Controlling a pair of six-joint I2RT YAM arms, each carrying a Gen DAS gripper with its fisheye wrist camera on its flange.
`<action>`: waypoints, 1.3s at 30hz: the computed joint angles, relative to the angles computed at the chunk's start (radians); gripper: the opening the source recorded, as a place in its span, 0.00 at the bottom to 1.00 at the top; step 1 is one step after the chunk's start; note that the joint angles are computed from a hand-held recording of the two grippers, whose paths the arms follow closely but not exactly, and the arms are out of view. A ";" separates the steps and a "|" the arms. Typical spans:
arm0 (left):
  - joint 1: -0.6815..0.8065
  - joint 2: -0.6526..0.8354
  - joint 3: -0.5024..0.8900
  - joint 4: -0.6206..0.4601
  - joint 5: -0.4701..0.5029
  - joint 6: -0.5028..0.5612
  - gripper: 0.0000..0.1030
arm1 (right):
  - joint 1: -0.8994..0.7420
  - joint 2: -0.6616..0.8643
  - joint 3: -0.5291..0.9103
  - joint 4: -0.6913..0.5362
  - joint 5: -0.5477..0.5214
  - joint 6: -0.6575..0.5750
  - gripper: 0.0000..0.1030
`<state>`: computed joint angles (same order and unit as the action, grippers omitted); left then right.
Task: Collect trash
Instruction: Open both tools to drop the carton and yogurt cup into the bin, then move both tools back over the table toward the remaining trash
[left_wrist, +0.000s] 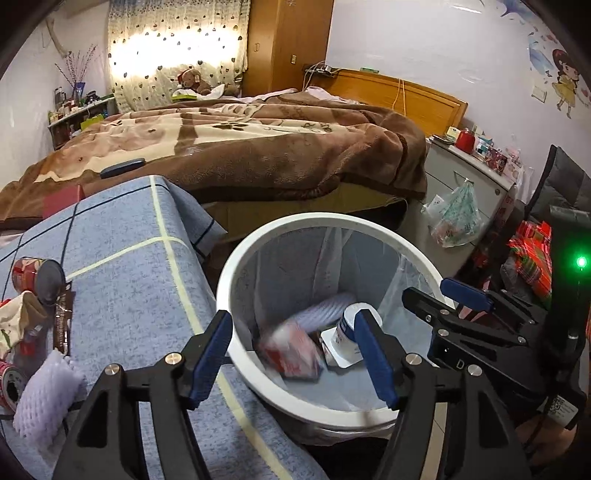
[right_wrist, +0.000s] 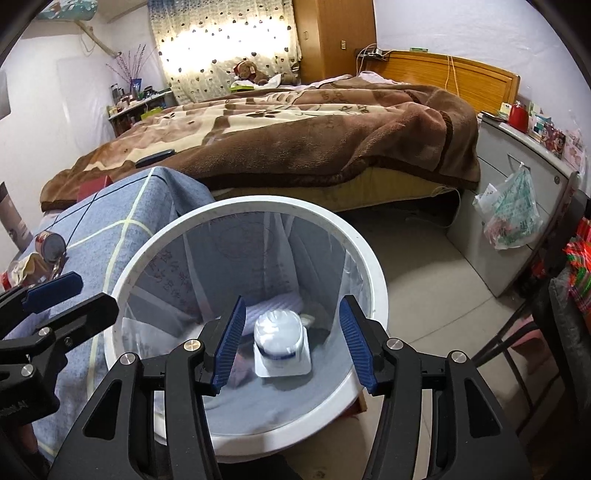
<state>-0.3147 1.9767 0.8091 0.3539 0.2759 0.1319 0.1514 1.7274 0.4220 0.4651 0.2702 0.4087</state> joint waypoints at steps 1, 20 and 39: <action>0.004 -0.004 -0.004 0.001 0.002 -0.001 0.69 | 0.002 -0.002 -0.002 0.002 0.003 0.002 0.53; 0.124 -0.159 -0.151 0.053 0.046 0.019 0.69 | 0.137 -0.121 -0.039 -0.006 0.097 0.070 0.53; 0.398 -0.277 -0.283 0.094 0.161 0.100 0.69 | 0.358 -0.109 0.016 -0.011 0.183 0.121 0.53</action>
